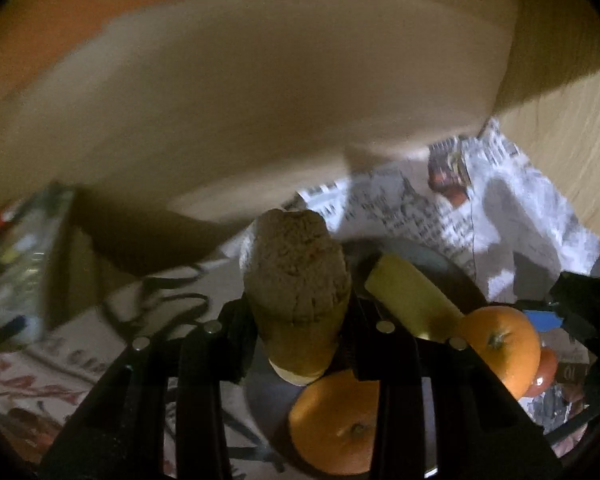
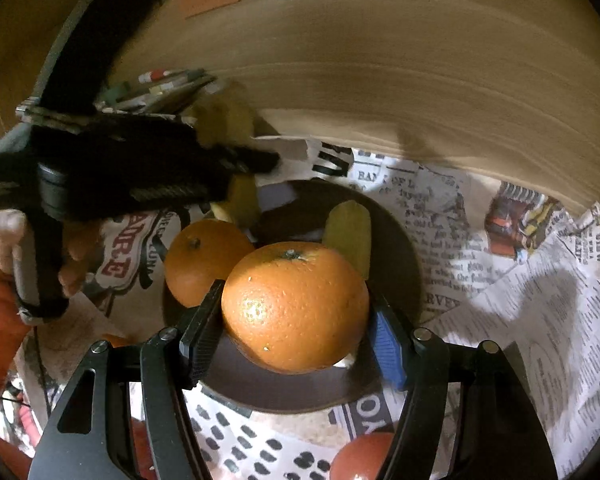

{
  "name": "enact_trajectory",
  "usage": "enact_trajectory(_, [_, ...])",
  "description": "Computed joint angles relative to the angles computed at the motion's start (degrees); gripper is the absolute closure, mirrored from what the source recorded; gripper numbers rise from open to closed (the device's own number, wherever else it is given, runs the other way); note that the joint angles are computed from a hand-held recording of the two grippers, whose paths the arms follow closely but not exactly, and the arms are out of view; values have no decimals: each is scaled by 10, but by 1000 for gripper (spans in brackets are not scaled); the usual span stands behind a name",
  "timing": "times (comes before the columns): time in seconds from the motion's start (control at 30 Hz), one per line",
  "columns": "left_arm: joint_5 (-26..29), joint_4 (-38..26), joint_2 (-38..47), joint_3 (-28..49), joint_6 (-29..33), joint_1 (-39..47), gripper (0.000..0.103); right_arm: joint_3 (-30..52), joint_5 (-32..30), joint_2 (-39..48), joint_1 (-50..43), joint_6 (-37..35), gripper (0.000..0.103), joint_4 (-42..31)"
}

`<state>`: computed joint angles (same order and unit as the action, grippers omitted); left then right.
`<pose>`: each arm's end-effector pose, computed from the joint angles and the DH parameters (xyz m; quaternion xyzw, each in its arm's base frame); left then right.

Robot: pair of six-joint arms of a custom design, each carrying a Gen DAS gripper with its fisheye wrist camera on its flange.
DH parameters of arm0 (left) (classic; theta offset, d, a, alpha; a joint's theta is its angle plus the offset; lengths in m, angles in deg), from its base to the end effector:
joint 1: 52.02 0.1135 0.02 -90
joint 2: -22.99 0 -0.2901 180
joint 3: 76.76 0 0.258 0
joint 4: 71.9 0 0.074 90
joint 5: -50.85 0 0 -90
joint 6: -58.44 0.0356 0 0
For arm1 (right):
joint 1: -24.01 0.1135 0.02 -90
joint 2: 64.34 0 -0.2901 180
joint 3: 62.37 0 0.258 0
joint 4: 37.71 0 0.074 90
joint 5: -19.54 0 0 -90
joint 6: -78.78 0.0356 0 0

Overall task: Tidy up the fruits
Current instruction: 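Carry the banana onto the plate with the left tool while the right tool places the orange there, then open and lift both tools away from the plate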

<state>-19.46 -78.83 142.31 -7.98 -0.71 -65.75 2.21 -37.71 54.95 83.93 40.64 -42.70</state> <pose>0.3700 -0.1028 0.0766 0.4031 0.8570 -0.1212 0.2973 0.1988 0.3048 0.0662 0.0084 0.9290 0.0550 0.3659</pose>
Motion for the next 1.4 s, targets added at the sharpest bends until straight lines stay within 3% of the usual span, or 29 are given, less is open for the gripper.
enact_trajectory(0.17, [12,-11,19,10,17,-20,64,1,0,5,1,-19,39,12])
enact_trajectory(0.2, [25,-38,22,23,23,-20,58,1,-1,5,1,-22,39,14])
enact_trajectory(0.4, [66,-122,54,80,17,-9,50,1,-3,5,-1,-21,38,12])
enact_trajectory(0.47, [65,-111,51,70,22,-6,50,6,-19,13,-9,-21,38,10])
enact_trajectory(0.63, [84,-97,19,38,19,16,50,-6,-35,7,-13,-18,24,32])
enact_trajectory(0.87, [130,-45,-81,-56,11,80,44,-4,28,-35,23,14,24,-26])
enact_trajectory(0.93, [149,-17,-114,-93,3,108,37,-6,56,-50,40,34,24,-49])
enact_trajectory(1.17, [196,19,-195,-184,29,204,32,8,151,-94,109,134,24,-165])
enact_trajectory(1.4, [209,20,-198,-228,88,274,32,9,177,-89,159,250,24,-245])
